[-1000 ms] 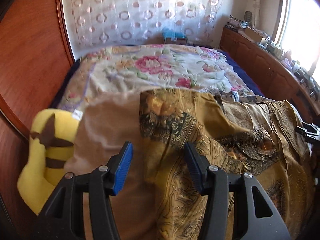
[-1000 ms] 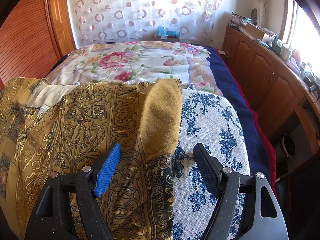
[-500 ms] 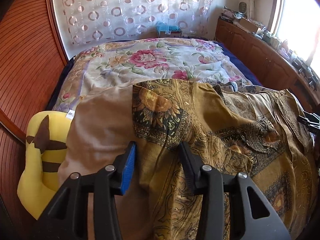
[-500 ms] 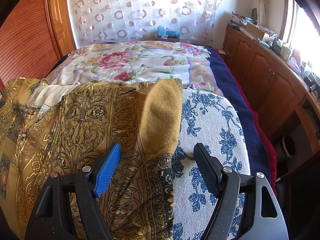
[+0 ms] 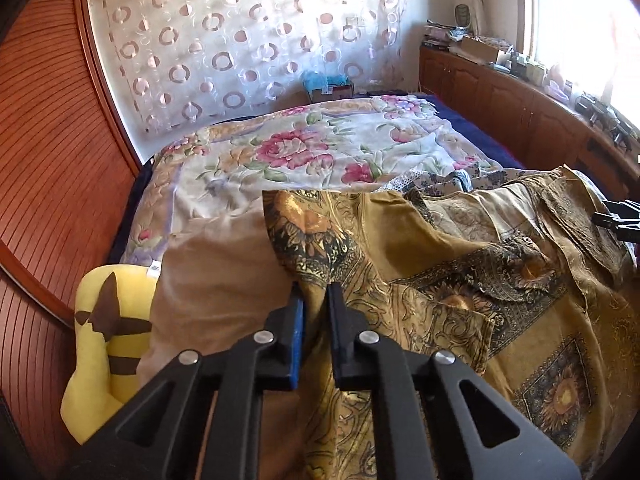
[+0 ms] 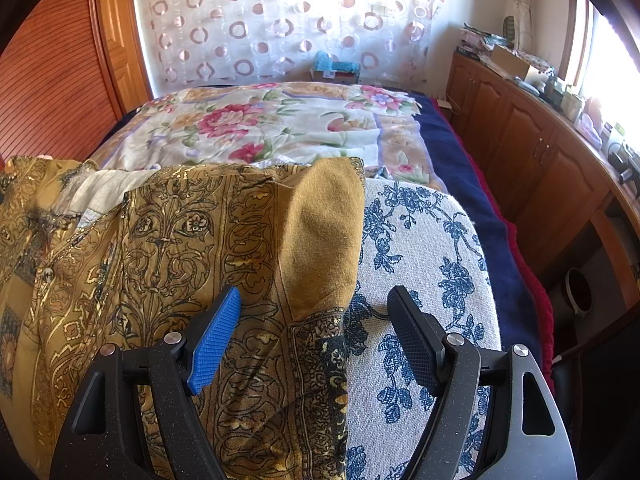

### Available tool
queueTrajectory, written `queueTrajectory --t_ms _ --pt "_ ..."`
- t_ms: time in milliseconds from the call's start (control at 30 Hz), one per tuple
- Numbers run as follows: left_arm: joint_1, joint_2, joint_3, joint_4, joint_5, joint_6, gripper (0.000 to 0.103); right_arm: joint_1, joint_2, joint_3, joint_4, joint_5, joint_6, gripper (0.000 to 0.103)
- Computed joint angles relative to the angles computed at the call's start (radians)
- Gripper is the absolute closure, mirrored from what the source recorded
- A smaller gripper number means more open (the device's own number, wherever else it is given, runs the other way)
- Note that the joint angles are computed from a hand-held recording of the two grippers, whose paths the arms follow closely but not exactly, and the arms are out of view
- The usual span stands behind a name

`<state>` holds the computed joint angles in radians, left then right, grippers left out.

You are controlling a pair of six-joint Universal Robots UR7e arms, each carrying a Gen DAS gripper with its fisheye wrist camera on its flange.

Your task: Fold small clothes

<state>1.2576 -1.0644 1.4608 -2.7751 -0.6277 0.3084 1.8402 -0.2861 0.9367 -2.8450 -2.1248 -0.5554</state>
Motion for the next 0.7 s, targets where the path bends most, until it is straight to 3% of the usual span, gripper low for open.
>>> queueTrajectory --t_ms 500,667,700 --pt "-0.059 -0.021 0.084 -0.192 -0.062 0.087 0.103 0.002 0.001 0.004 -0.008 0.001 -0.016 0.027" --pt "-0.079 -0.047 0.128 -0.217 -0.096 0.083 0.103 0.001 -0.003 0.009 0.001 0.021 -0.001 0.036" --pt "-0.084 -0.052 0.140 -0.226 -0.101 0.081 0.103 0.002 -0.006 0.018 -0.004 0.024 -0.001 0.043"
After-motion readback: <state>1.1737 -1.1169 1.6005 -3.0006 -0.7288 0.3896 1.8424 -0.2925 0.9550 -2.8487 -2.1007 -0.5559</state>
